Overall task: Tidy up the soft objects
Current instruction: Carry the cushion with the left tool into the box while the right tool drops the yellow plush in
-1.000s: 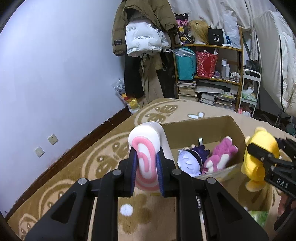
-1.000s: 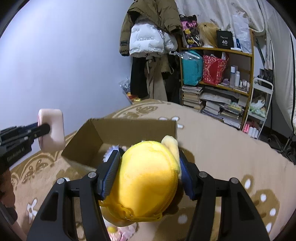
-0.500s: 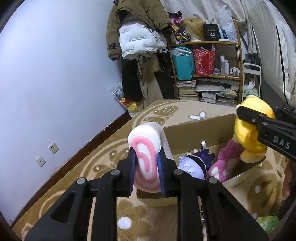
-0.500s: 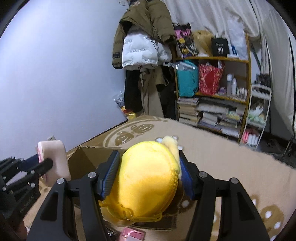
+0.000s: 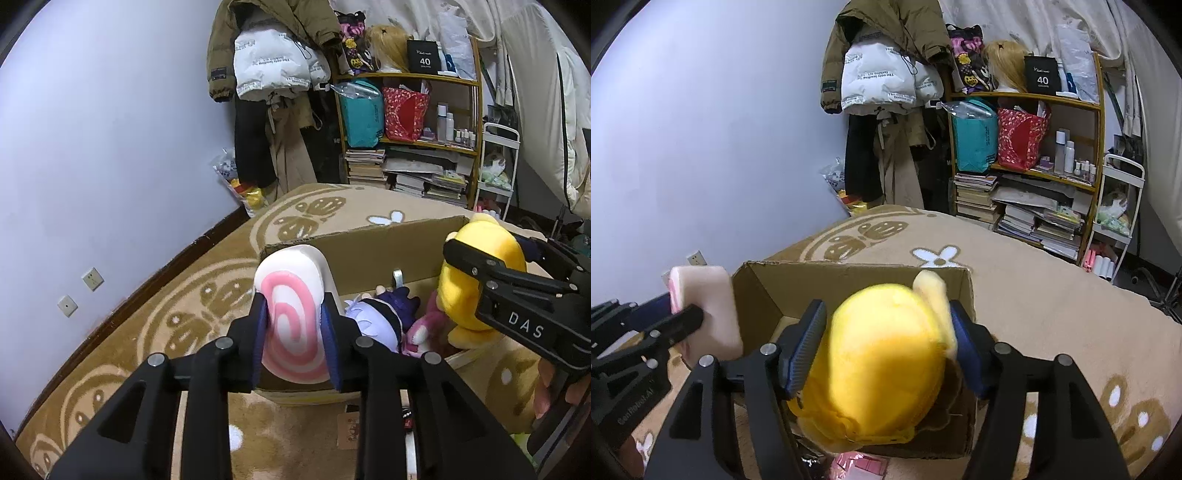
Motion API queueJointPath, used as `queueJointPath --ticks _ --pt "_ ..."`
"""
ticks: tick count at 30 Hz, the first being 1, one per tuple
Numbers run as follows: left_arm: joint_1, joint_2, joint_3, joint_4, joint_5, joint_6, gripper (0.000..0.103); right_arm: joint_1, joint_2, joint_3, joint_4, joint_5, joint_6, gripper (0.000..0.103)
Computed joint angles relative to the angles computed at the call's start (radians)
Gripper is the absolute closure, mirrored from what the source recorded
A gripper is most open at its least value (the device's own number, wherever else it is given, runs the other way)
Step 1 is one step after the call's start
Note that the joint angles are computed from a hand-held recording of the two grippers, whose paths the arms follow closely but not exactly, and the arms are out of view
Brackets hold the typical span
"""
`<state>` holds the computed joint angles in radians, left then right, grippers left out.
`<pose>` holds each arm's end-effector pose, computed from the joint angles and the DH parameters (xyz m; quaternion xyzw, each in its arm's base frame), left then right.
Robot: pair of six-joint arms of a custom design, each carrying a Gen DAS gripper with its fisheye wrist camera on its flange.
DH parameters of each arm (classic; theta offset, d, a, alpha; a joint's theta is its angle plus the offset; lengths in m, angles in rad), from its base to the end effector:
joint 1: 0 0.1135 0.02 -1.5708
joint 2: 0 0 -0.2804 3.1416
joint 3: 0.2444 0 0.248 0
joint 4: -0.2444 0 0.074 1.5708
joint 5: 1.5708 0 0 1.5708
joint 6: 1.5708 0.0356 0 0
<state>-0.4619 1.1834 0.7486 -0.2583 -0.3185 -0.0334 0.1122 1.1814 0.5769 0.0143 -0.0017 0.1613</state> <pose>0.2203 -0.0972 0.2573 0.1242 0.8877 0.0363 0.4419 0.2352 0.0266 0.2245 0.0213 0.8819 0.0649 0.4664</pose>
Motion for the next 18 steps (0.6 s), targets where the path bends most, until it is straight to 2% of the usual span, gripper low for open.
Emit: queueJointPath --ticks 2,3,4,5,6,9,12,14,18 --pt "-0.001 0.005 0.000 0.000 -0.001 0.000 0.070 -0.004 -0.013 -0.005 0.004 0.006 -0.007 0.018" --pt "-0.004 0.002 -0.004 0.007 -0.011 -0.002 0.063 -0.005 -0.024 -0.009 0.007 0.013 -0.010 0.012" --pt "-0.012 0.000 -0.008 0.012 -0.031 -0.008 0.041 -0.009 -0.033 -0.009 0.003 0.009 -0.014 0.007" --pt "-0.016 0.000 -0.008 0.015 -0.043 -0.012 0.028 -0.014 -0.041 -0.009 -0.002 0.006 -0.018 0.004" --pt "-0.019 -0.008 -0.015 0.025 -0.052 -0.015 0.028 -0.018 -0.049 -0.009 -0.008 0.009 -0.019 0.001" --pt "-0.018 -0.024 -0.018 0.017 -0.039 -0.017 0.027 -0.022 -0.080 -0.008 -0.042 0.028 -0.021 0.000" --pt "-0.021 -0.038 -0.015 -0.009 -0.036 -0.021 0.021 -0.028 -0.106 0.000 -0.089 0.035 -0.026 0.000" --pt "-0.029 -0.059 -0.017 -0.024 -0.046 -0.022 0.012 -0.032 -0.133 -0.003 -0.114 0.035 -0.032 0.000" --pt "-0.051 -0.109 -0.018 -0.075 -0.067 -0.032 0.007 -0.039 -0.202 -0.010 -0.181 0.032 -0.025 0.000"
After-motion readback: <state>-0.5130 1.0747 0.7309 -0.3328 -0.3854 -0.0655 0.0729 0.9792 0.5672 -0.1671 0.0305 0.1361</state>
